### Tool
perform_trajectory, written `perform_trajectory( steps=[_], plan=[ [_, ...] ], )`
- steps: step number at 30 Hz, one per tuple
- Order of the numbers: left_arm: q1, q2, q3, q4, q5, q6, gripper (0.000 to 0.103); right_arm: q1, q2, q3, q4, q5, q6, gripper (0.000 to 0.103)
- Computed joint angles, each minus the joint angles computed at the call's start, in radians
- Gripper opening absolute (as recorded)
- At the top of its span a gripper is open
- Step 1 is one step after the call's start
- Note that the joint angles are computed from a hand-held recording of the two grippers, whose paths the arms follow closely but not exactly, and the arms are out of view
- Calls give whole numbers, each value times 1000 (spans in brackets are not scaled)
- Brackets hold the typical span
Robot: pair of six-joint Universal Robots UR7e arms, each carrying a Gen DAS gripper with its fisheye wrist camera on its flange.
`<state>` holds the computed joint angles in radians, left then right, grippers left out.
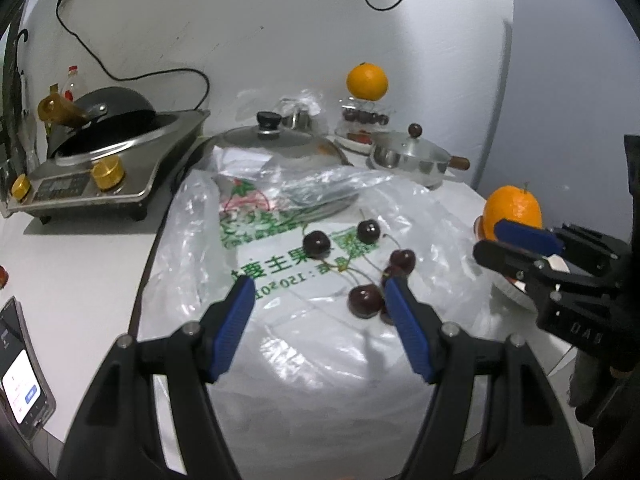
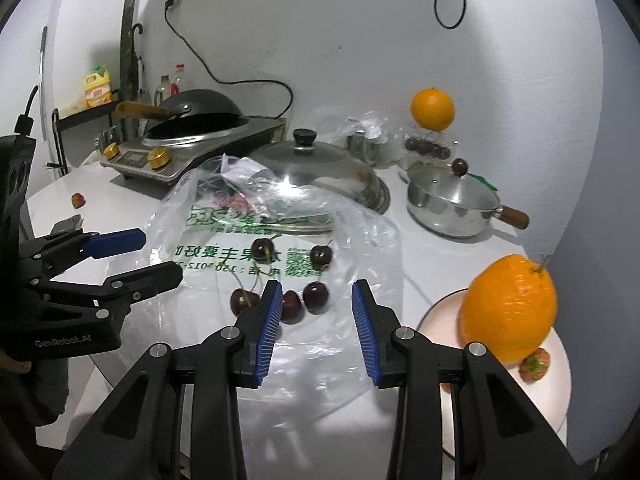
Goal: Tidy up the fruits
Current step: 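Move both grippers back over the cherries on the plastic bag, then close the right gripper on a cherry pair while the left gripper grasps another cherry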
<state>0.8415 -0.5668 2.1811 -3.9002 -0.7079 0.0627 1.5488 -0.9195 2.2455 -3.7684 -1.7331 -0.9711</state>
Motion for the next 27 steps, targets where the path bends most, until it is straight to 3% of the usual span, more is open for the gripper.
perform_trajectory(
  steps=[18, 27],
  plan=[
    [59, 11, -27, 31, -29, 2, 69, -6, 93, -67, 105, -33, 34, 39],
    [77, 15, -39, 46, -38, 0, 69, -8, 115, -87, 139, -46, 46, 45]
  ],
)
